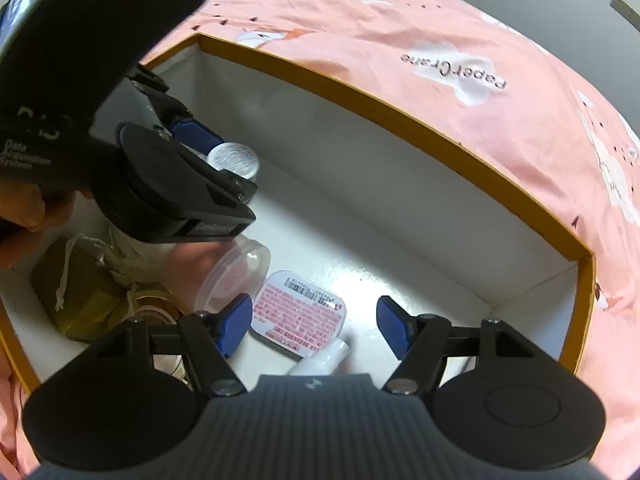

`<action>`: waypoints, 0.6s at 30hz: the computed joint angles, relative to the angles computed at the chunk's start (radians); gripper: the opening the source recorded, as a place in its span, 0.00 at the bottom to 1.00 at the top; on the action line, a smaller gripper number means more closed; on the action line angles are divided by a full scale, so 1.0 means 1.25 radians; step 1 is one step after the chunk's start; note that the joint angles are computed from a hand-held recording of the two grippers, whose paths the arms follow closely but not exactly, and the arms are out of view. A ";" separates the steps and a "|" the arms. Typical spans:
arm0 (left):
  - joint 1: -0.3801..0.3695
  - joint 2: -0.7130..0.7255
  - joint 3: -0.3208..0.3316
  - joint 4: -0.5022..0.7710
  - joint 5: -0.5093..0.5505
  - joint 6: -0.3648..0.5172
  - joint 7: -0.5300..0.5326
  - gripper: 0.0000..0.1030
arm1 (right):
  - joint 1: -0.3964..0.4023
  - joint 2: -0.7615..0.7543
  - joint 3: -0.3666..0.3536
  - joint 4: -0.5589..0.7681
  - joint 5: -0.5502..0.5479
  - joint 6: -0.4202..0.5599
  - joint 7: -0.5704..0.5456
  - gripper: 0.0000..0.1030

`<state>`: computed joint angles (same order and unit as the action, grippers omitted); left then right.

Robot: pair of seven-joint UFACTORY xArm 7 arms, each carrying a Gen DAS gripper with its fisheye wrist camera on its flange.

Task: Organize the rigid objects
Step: 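Open the left tool to drop the jar while the right tool releases the tin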

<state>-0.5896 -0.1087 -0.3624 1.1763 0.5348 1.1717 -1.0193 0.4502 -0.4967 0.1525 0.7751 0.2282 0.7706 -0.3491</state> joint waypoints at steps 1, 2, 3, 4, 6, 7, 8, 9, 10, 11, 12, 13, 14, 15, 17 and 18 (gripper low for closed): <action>0.000 -0.002 0.001 -0.001 -0.002 -0.003 -0.002 0.50 | -0.001 0.000 0.001 0.001 0.000 0.002 0.004 0.66; 0.001 -0.005 0.002 -0.003 -0.004 -0.008 -0.001 0.51 | -0.001 0.002 0.003 0.004 0.000 0.002 0.009 0.66; 0.002 -0.005 0.002 -0.003 -0.004 -0.011 -0.002 0.54 | -0.001 0.001 0.005 0.005 -0.001 0.004 0.012 0.66; 0.001 -0.008 0.000 -0.005 -0.001 -0.013 -0.005 0.56 | -0.002 0.003 0.007 0.006 -0.004 0.003 0.014 0.66; 0.000 -0.022 -0.004 -0.019 0.007 -0.034 -0.013 0.65 | -0.003 0.003 0.012 0.006 -0.013 0.007 0.022 0.66; 0.001 -0.028 -0.007 -0.023 0.012 -0.041 -0.017 0.66 | -0.004 0.004 0.016 0.008 -0.019 0.008 0.028 0.66; 0.001 -0.032 -0.013 -0.026 0.022 -0.045 -0.027 0.67 | -0.005 0.001 0.021 0.008 -0.024 0.012 0.036 0.66; 0.001 -0.036 -0.018 -0.028 0.033 -0.047 -0.036 0.67 | -0.005 0.017 0.025 0.016 -0.028 0.005 0.042 0.66; 0.001 -0.038 -0.024 -0.029 0.043 -0.047 -0.044 0.67 | -0.005 0.024 0.026 0.019 -0.029 0.002 0.046 0.66; 0.000 -0.044 -0.028 -0.031 0.052 -0.051 -0.054 0.67 | -0.004 0.025 0.025 0.019 -0.030 0.003 0.050 0.67; 0.000 -0.052 -0.032 -0.036 0.061 -0.060 -0.063 0.67 | -0.003 0.024 0.025 0.019 -0.030 0.007 0.055 0.67; 0.001 -0.056 -0.036 -0.039 0.069 -0.067 -0.071 0.67 | -0.003 0.023 0.025 0.022 -0.030 0.013 0.060 0.67; 0.002 -0.061 -0.042 -0.038 0.079 -0.069 -0.084 0.67 | -0.003 0.022 0.026 0.023 -0.033 0.017 0.066 0.67; 0.003 -0.066 -0.046 -0.039 0.088 -0.074 -0.093 0.67 | -0.004 0.020 0.029 0.022 -0.037 0.019 0.072 0.67; 0.003 -0.077 -0.055 -0.039 0.099 -0.083 -0.107 0.68 | -0.007 0.015 0.032 0.021 -0.046 0.021 0.084 0.67; 0.005 -0.084 -0.057 -0.043 0.101 -0.093 -0.114 0.68 | -0.008 0.012 0.034 0.021 -0.049 0.023 0.091 0.67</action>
<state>-0.5837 -0.2136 -0.4334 1.1227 0.6613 1.0554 -1.1621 0.4406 -0.4823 0.1946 0.8010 0.1667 0.7994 -0.2352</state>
